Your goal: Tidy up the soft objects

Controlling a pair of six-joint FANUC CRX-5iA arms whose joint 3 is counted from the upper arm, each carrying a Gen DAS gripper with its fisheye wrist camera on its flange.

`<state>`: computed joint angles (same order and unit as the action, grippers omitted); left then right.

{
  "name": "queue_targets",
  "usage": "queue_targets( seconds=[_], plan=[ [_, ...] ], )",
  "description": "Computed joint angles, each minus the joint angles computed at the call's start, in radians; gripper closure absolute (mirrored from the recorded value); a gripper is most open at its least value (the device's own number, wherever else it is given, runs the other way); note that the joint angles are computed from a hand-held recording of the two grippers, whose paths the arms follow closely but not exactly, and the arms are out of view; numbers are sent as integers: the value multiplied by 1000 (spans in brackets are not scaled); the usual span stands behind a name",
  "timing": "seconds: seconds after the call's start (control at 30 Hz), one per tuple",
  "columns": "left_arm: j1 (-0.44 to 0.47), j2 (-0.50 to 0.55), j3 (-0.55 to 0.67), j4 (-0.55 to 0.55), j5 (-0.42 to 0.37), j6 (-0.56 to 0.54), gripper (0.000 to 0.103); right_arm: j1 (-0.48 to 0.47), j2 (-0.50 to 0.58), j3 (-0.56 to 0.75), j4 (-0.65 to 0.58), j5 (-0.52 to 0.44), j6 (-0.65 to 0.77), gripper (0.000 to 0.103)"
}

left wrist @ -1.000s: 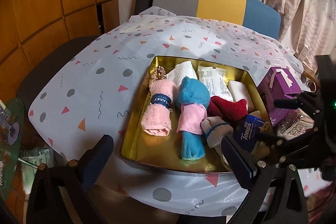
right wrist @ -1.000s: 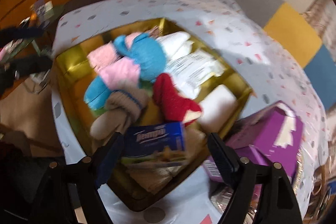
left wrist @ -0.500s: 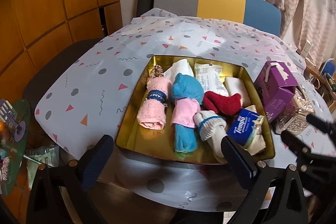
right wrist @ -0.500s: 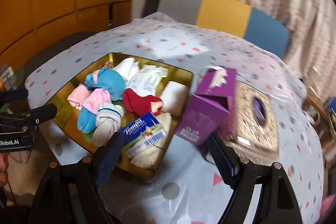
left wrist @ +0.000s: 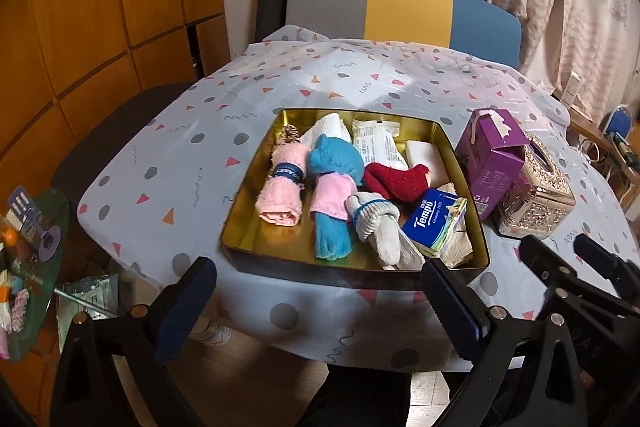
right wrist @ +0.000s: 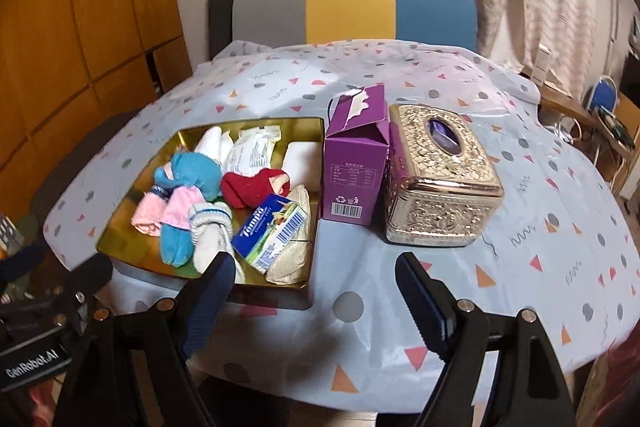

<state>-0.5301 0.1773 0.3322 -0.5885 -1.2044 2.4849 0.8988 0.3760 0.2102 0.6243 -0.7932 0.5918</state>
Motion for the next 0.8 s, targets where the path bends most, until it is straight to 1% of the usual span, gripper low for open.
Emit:
queue_targets(
  seconds=[0.07,0.23,0.3,0.47,0.6,0.8],
  plan=[
    [-15,-12,-2,-26,-15,19,0,10,-18,-22,33,-2,-38,19],
    [-43,-35,-6,-67,-40,44,0,25,-63,-59,46,10,-85,19],
    [-46,-40,-8,-68,-45,44,0,32,-74,-69,51,10,-95,19],
    [-44,-51,-15,-57,-56,52,0,53,-99,-103,110,-2,-153,19],
    [-48,-57,-18,-62,-64,60,0,58,-102,-110,121,-14,-169,19],
    [-49,-63,-20,-67,-67,59,0,57,-107,-117,114,-5,-176,19]
  ],
)
